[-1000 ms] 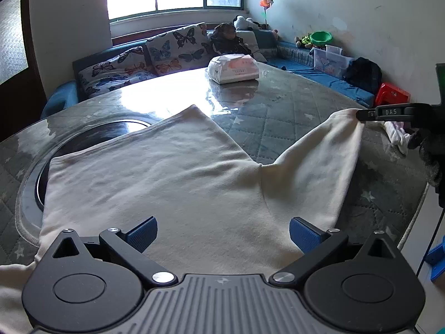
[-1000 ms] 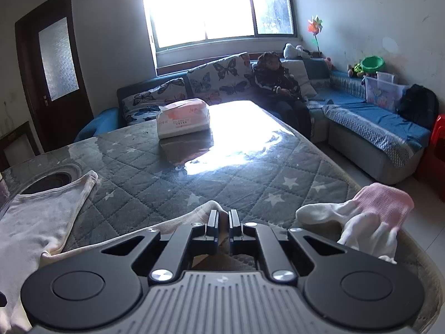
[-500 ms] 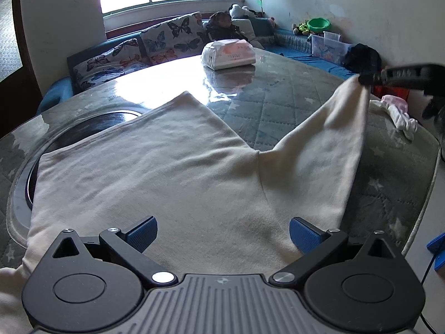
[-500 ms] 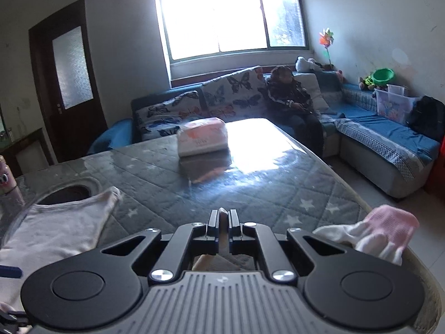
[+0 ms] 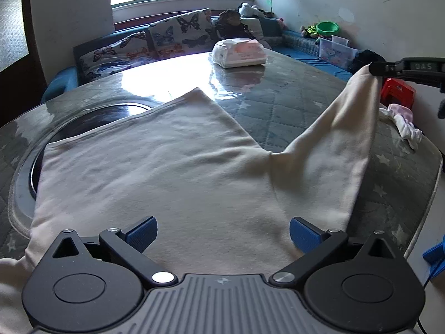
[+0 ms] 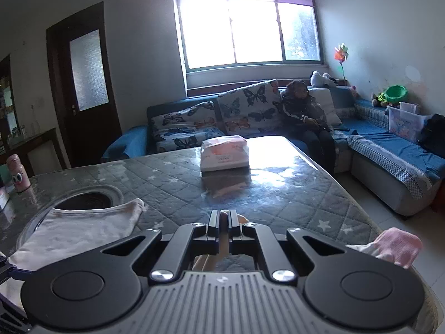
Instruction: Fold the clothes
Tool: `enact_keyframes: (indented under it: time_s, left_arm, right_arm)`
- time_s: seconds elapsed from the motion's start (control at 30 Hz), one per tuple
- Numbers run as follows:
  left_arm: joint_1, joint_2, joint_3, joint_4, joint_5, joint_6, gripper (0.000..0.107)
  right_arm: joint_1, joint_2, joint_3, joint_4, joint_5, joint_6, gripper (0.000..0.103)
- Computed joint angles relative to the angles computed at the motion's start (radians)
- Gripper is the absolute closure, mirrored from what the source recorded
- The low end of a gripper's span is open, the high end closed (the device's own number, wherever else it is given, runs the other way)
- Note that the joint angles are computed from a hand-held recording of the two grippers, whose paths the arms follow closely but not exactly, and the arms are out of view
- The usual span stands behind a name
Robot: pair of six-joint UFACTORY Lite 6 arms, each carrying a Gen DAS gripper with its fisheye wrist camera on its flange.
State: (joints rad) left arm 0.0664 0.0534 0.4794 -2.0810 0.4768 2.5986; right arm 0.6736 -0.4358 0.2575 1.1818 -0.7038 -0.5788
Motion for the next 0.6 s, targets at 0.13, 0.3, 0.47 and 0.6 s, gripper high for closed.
enact_keyframes:
  time_s: [0.13, 0.3, 0.47, 0.6]
  left_arm:
    - [0.055, -0.009, 0.005, 0.064, 0.013, -0.053, 0.004]
    - [0.173, -0.03, 0.007, 0.146, 0.061, -0.092, 0.004]
    - [0.328, -0.034, 0.022, 0.254, 0.129, -0.145, 0.004]
    - [0.449, -0.016, 0.045, 0.317, 0.179, -0.168, 0.004]
  right_arm:
    - [0.082, -0.037, 0.036, 0.097, -0.016, -0.108, 0.098]
    - [0.196, -0.035, 0.127, 0.17, -0.023, -0.223, 0.098]
    - [0.312, 0.051, 0.271, 0.2, -0.02, -0.308, 0.098]
    - [0.357, 0.165, 0.414, 0.174, 0.04, -0.346, 0.098]
